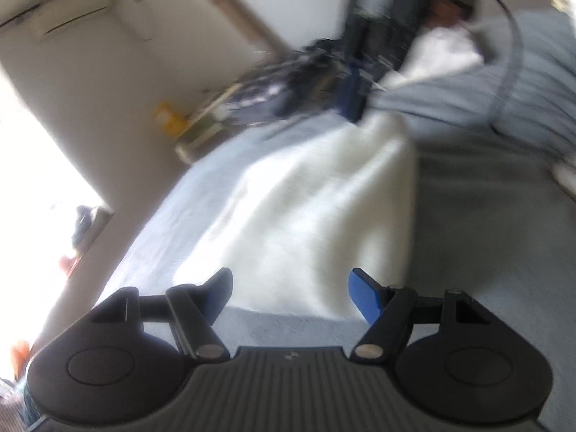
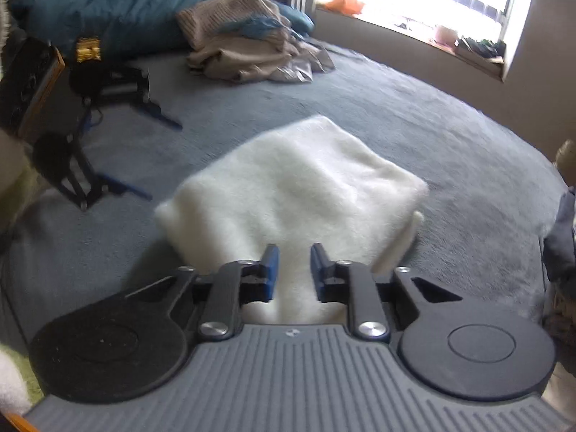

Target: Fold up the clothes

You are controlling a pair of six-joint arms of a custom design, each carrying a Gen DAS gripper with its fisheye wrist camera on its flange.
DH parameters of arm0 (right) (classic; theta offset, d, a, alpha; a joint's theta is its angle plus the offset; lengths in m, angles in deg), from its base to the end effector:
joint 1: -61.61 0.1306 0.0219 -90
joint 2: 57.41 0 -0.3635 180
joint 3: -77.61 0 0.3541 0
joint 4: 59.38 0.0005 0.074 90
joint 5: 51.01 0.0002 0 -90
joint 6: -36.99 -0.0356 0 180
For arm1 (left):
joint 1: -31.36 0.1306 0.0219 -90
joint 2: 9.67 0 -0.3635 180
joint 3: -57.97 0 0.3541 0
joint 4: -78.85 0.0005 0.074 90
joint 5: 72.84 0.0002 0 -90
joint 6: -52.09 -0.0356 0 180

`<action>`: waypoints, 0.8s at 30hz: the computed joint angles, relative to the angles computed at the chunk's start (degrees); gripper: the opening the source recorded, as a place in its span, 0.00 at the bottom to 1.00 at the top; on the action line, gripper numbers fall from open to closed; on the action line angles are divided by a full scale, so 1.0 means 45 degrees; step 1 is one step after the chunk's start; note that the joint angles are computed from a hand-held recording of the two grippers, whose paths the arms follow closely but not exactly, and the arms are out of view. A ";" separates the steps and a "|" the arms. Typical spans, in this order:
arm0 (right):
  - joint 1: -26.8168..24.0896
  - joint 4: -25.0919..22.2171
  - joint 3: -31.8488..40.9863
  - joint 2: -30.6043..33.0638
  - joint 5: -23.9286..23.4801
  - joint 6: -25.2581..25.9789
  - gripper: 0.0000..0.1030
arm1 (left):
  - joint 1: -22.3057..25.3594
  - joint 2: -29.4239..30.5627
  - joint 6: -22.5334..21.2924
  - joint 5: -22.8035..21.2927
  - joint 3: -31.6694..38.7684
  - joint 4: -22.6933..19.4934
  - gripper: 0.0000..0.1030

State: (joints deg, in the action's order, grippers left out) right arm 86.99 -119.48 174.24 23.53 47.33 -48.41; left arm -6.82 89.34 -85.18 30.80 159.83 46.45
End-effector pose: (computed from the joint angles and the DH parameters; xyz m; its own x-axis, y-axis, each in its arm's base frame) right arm 0.3489 0.1592 0.5087 -0.6037 -0.3742 -0.7039 -0.3801 0.9113 -0.1585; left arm 0.4087 -0.3327 0.4535 0.2966 0.6748 -0.6757 0.8018 0.2084 0.5601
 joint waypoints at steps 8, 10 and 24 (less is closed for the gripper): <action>0.0213 -0.1043 -0.0542 0.0325 0.1263 0.0301 0.05 | -0.0199 0.2281 0.4759 0.0992 0.3581 -0.3410 0.64; 0.0171 -0.1291 -0.0072 0.0729 0.1277 0.0601 0.05 | -0.0214 0.2319 0.4833 0.0917 0.3463 -0.3206 0.64; -0.0341 -0.0277 0.3577 0.4212 -0.0379 0.0796 0.03 | -0.0247 0.2065 0.4281 0.1260 0.2354 -0.2040 0.68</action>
State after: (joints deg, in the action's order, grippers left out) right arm 85.45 -120.73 190.33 42.48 45.63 -44.82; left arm -7.94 98.63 -65.91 36.47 170.42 37.27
